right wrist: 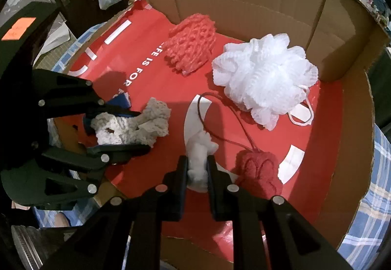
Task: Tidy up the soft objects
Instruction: 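Open the left tool to drop the scrunchie while the right tool drops the fluffy toy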
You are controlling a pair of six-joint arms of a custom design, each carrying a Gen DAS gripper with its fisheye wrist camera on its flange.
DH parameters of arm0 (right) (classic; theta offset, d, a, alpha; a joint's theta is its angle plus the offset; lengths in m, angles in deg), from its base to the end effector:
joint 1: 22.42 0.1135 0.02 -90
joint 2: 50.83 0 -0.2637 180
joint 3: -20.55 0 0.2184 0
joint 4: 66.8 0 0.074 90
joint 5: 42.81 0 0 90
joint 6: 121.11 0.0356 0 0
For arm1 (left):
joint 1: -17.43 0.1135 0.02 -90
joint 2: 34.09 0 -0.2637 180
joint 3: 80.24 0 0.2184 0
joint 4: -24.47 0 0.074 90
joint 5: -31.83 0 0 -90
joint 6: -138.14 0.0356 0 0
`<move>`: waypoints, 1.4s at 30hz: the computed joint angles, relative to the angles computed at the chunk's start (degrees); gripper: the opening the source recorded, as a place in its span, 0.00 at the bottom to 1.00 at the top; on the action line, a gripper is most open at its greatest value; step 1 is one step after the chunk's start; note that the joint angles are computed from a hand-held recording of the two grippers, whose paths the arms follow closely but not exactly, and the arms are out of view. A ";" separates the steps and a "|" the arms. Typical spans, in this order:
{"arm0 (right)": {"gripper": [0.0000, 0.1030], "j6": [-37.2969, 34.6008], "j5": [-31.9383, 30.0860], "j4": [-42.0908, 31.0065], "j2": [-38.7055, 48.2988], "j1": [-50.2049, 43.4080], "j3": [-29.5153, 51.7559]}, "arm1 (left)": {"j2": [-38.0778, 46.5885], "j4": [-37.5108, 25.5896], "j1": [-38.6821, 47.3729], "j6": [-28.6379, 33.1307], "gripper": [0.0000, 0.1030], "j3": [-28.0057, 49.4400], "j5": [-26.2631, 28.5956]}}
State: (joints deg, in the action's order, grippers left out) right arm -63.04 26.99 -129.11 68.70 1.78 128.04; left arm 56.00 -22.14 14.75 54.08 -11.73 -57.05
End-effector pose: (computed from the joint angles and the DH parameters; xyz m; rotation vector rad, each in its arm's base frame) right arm 0.3530 0.1721 0.1940 -1.3824 2.4466 0.4732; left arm 0.2639 -0.0130 0.1951 0.2126 2.7523 -0.0118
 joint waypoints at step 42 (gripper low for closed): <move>0.60 0.27 1.59 2.35 -9.12 -0.45 -5.30 | -15.27 -3.79 2.20 -1.60 0.68 -3.05 -1.50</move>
State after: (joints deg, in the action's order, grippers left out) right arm -62.78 28.58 -126.76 59.58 1.33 122.74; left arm 40.73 -25.92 16.95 52.48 -14.79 -58.55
